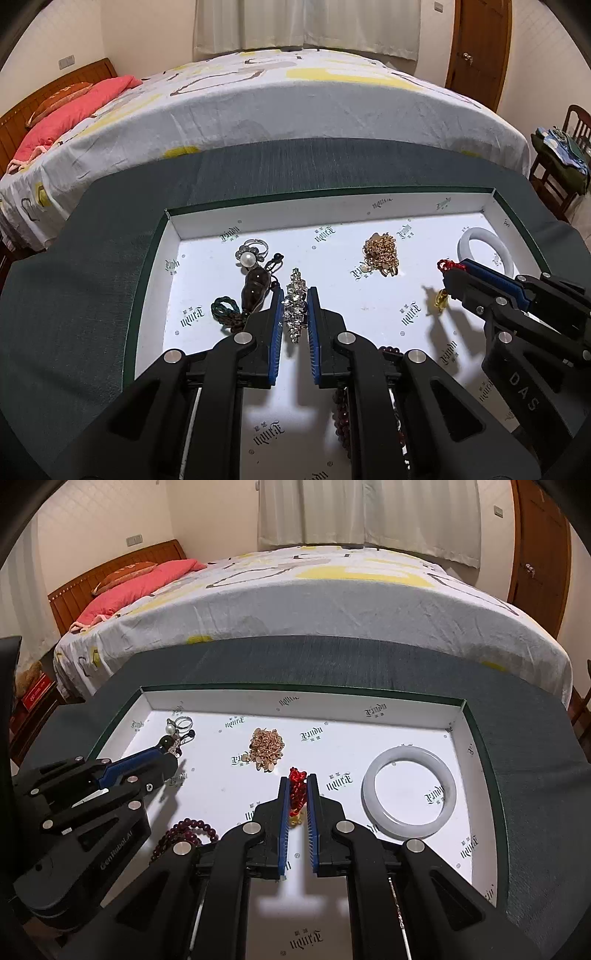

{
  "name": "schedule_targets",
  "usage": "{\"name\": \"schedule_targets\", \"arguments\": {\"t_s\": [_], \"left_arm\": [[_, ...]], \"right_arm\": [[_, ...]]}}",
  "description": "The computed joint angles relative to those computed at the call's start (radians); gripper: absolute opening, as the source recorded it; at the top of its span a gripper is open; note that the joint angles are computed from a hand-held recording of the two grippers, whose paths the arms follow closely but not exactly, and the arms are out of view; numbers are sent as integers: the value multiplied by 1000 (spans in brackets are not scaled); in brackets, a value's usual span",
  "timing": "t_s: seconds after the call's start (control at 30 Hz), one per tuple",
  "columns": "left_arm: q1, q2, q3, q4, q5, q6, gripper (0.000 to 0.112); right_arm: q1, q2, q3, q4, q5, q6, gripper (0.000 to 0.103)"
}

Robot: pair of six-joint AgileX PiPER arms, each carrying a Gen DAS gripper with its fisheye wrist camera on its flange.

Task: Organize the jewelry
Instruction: 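Open the left tool releasing the hair clip while the right tool releases the tassel in the box, then move both tools back toward the pearl flower brooch and red knot charm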

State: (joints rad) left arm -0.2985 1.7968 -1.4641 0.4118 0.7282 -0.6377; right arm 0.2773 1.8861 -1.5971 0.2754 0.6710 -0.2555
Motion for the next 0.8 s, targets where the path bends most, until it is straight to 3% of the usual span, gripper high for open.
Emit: {"name": "schedule_targets", "arguments": {"t_s": [0.23,0.37,0.43,0.53,0.8], "left_arm": [[6,19,-23,-26,17,31,14],[0,14,-20,-6,14,14,35],[-2,5,-9,5,4,-1,42],[1,1,-3,5,0,-10,45],[-13,-32,34,64,-16,-61,63]], "right_arm": [[3,14,-24,-18,12,16,10],[3,22,-36,-28,18,36,13],[5,15,-24,-34,4,48,44],[3,-5,-1,-42,-30,60,52],[-13,-40,45,-28,-65,50,52]]}}
